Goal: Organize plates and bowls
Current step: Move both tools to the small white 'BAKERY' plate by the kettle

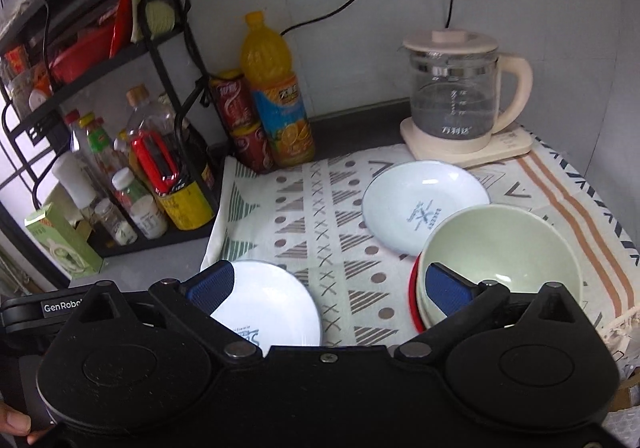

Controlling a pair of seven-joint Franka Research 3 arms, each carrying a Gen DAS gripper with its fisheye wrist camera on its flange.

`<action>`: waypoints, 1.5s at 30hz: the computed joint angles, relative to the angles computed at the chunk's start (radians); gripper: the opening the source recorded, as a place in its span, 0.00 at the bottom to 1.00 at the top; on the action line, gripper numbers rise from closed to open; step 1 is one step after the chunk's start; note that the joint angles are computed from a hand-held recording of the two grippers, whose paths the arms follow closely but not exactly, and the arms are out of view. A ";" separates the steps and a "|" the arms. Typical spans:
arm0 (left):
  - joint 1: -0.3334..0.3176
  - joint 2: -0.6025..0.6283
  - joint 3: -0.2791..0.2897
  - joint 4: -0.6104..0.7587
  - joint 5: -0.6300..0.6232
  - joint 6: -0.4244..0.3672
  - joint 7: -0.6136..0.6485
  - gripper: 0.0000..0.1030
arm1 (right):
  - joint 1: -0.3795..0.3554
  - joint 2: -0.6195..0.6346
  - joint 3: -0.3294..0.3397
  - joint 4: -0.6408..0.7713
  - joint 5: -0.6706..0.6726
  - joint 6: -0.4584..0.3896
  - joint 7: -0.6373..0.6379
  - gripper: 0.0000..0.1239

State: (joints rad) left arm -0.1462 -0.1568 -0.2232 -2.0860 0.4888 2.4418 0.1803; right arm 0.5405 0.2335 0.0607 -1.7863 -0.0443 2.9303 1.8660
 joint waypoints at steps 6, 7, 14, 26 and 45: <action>-0.009 0.071 -0.001 0.080 0.024 0.020 0.031 1.00 | 0.016 -0.021 -0.052 -0.044 -0.058 0.121 0.049 0.83; -0.012 0.085 0.000 0.094 0.024 0.022 0.037 1.00 | 0.021 -0.018 -0.065 -0.040 -0.066 0.125 0.062 0.83; -0.040 0.204 0.013 0.238 -0.003 -0.007 0.088 1.00 | 0.143 0.014 -0.274 0.007 -0.331 0.126 0.318 0.83; -0.107 0.438 0.042 0.558 -0.062 -0.117 0.181 1.00 | -0.114 0.125 -0.056 0.191 -0.052 -0.005 0.036 0.83; -0.161 0.795 0.090 1.009 -0.188 -0.230 0.244 0.97 | -0.268 0.500 0.040 0.816 0.305 -0.522 -0.252 0.82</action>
State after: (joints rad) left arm -0.3071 0.6378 -0.1327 -1.0771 0.3009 2.2115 0.4240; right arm 0.2724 0.7335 0.1003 -0.9699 0.2606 2.4082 1.6139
